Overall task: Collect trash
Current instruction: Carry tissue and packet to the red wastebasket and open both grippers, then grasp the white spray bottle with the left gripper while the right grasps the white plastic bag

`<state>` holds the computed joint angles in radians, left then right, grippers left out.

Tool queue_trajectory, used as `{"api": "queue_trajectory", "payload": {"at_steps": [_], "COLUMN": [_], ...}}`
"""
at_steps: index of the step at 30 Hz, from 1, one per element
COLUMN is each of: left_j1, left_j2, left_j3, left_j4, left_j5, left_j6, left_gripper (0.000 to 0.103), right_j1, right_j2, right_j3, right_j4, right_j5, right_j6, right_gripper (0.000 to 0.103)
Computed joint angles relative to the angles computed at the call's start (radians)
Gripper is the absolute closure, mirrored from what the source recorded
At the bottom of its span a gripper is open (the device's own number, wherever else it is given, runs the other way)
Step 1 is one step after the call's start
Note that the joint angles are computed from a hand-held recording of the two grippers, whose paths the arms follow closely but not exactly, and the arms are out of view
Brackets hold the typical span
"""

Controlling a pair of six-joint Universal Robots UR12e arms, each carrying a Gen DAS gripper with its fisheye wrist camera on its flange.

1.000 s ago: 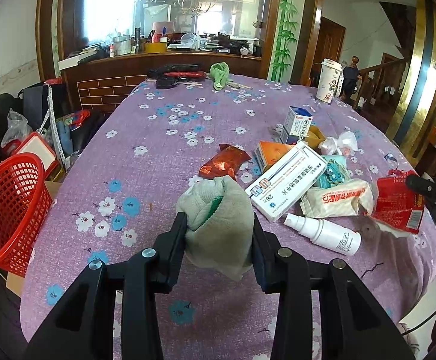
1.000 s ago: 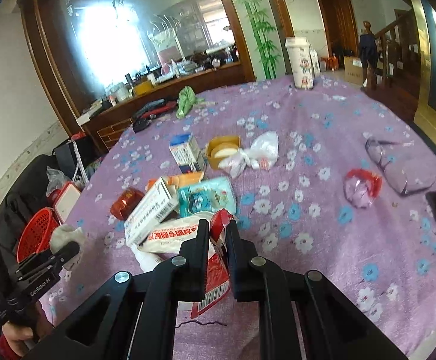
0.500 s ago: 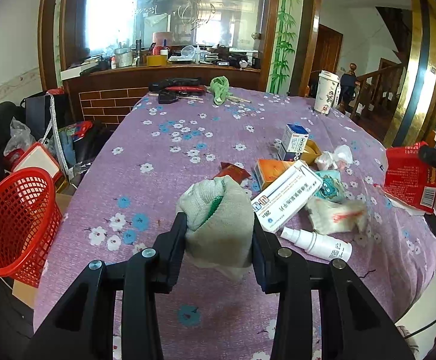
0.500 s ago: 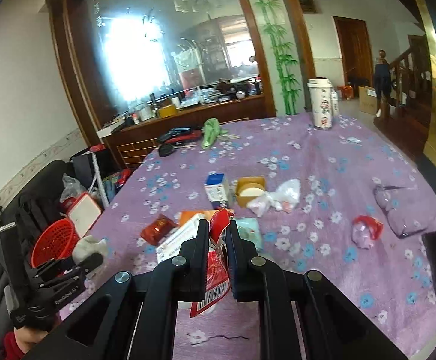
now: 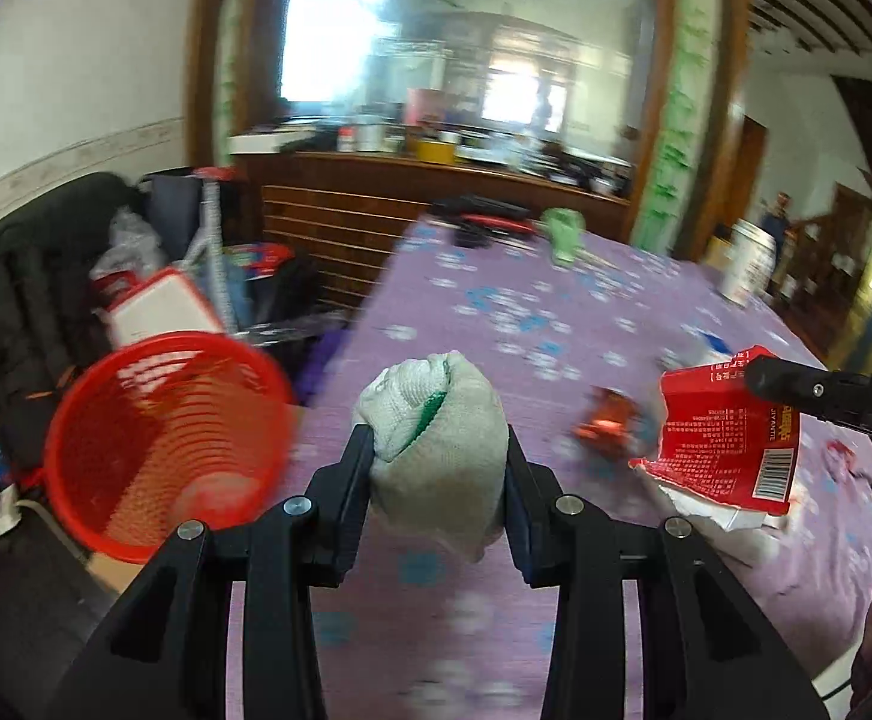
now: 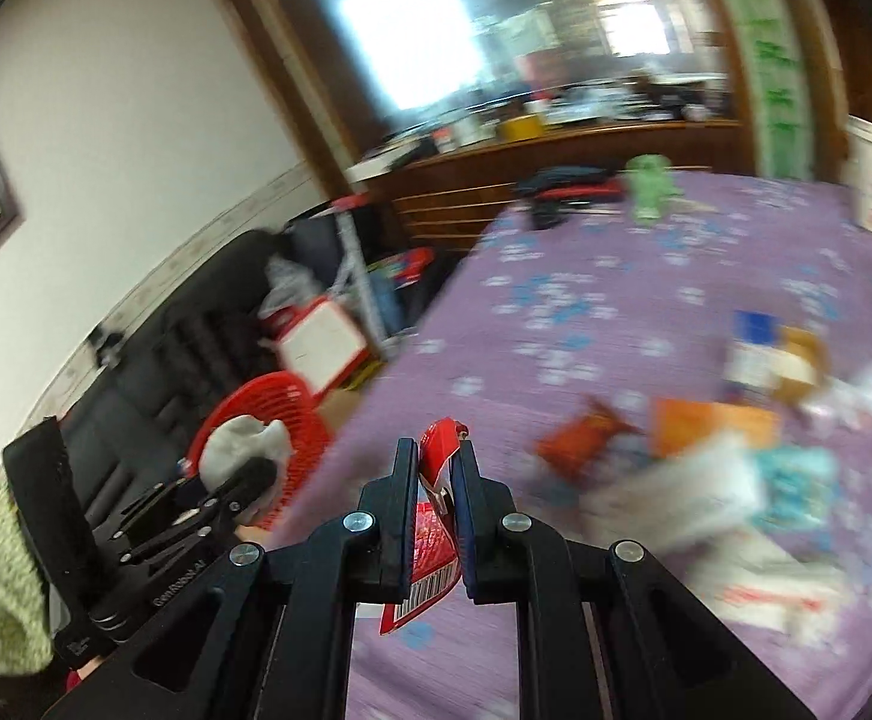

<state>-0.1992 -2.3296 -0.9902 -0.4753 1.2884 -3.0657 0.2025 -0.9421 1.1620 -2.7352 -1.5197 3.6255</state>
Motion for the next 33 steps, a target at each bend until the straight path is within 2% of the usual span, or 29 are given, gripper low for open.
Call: {"api": "queue_trajectory", "payload": {"at_steps": [8, 16, 19, 20, 23, 27, 31, 33], "left_j1": [0.065, 0.093, 0.096, 0.097, 0.099, 0.096, 0.079, 0.064], "left_j2": [-0.031, -0.097, -0.109, -0.109, -0.099, -0.080, -0.048, -0.030], "left_j3": [0.049, 0.146, 0.162, 0.162, 0.140, 0.109, 0.051, 0.016], "left_j4": [-0.044, -0.143, -0.149, -0.143, -0.106, -0.079, -0.013, 0.027], "left_j5": [0.117, 0.153, 0.148, 0.149, 0.143, 0.137, 0.134, 0.134], "left_j6": [-0.088, -0.125, -0.135, -0.145, -0.150, -0.153, -0.126, -0.101], "left_gripper": [0.065, 0.064, 0.054, 0.046, 0.039, 0.036, 0.033, 0.026], "right_j1": [0.045, 0.069, 0.068, 0.067, 0.061, 0.050, 0.039, 0.034], "right_j2": [0.206, 0.447, 0.523, 0.533, 0.484, 0.359, 0.230, 0.167], "right_j3": [-0.353, -0.770, -0.915, -0.932, -0.834, -0.597, -0.360, -0.246], "right_j4": [0.161, 0.367, 0.448, 0.459, 0.404, 0.278, 0.169, 0.119], "right_j5": [0.102, 0.164, 0.195, 0.198, 0.198, 0.178, 0.138, 0.116], "right_j6": [-0.063, -0.064, -0.053, -0.045, -0.037, -0.035, -0.044, -0.051], "right_gripper": [0.091, 0.090, 0.079, 0.075, 0.069, 0.064, 0.052, 0.051]}}
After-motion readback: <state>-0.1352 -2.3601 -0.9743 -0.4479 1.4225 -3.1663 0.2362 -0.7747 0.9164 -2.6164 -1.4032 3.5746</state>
